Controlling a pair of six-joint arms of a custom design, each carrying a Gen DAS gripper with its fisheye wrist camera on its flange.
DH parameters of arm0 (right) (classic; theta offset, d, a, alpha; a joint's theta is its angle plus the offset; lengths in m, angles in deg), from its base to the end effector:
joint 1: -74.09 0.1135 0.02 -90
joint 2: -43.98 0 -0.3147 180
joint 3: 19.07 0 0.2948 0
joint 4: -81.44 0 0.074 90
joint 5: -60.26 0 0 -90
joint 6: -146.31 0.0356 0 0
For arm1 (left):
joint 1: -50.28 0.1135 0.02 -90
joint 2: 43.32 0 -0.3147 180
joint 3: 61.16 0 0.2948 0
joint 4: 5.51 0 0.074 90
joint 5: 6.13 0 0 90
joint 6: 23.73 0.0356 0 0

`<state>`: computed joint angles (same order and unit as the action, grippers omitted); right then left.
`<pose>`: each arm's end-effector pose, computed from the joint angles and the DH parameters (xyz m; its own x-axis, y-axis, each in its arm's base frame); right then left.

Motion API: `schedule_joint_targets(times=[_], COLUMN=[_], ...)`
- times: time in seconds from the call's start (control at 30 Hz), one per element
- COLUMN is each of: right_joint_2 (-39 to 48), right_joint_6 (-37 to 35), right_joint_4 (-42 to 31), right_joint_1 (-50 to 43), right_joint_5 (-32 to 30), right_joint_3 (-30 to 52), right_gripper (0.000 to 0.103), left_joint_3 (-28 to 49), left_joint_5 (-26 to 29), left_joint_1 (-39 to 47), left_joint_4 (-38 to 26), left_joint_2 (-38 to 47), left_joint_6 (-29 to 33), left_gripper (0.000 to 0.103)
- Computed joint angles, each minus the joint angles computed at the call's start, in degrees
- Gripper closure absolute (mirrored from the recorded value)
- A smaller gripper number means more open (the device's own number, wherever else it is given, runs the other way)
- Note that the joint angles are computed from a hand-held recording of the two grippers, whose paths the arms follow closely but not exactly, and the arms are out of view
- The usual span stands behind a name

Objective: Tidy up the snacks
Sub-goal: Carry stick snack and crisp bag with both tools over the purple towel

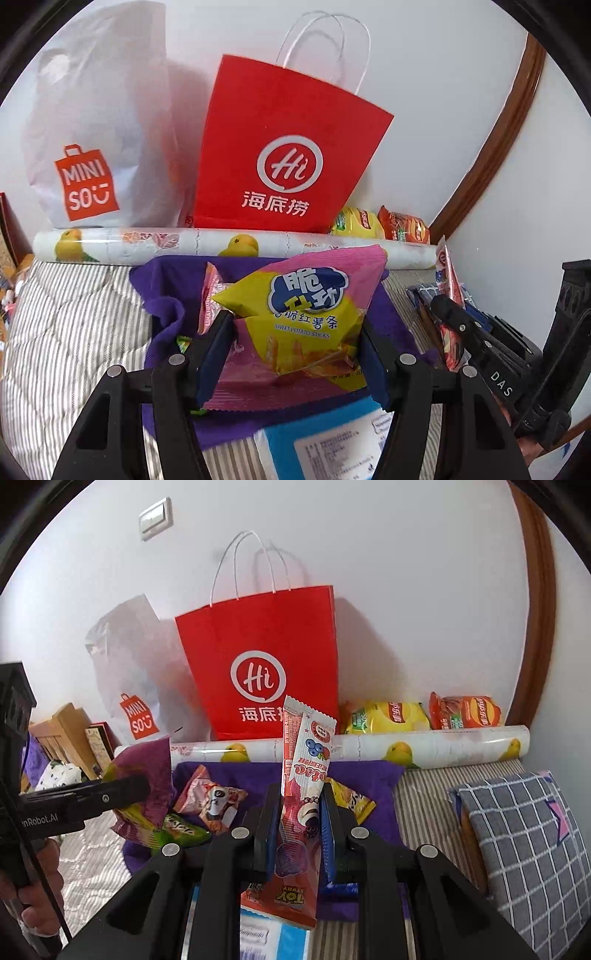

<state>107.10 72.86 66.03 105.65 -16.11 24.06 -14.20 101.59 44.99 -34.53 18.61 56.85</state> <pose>0.2117 0.1202 0.2305 -0.5714 -0.0261 -0.8202 -0.1901 0.9765 0.1013 0.2324 -0.0324 0.2401 -0.7323 -0.0888 -0.6752 0.1886 0.9263 -0.3263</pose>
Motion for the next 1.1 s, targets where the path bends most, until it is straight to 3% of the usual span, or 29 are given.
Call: schedule_joint_targets(times=[0.17,0.47,1.1], right_joint_2=[5.45,8.69,13.47], right_joint_6=[-1.76,-0.28,-1.03], right_joint_4=[6.39,7.77,10.46], right_joint_1=[-2.65,-6.2,-0.25], right_joint_5=[-2.91,-6.22,2.43], right_joint_3=[-1.75,-3.33,-3.17], right_gripper=[0.083,0.083,0.083], left_joint_3=[-1.44,-3.94,-3.99], left_joint_5=[1.38,2.51,-0.89], left_joint_1=[0.59,2.37,-0.07], left_joint_4=[2.52,5.04,5.62], left_joint_2=[4.07,5.05,5.26], left_joint_6=[0.61,-0.49,0.02], left_gripper=[0.041,0.041,0.041])
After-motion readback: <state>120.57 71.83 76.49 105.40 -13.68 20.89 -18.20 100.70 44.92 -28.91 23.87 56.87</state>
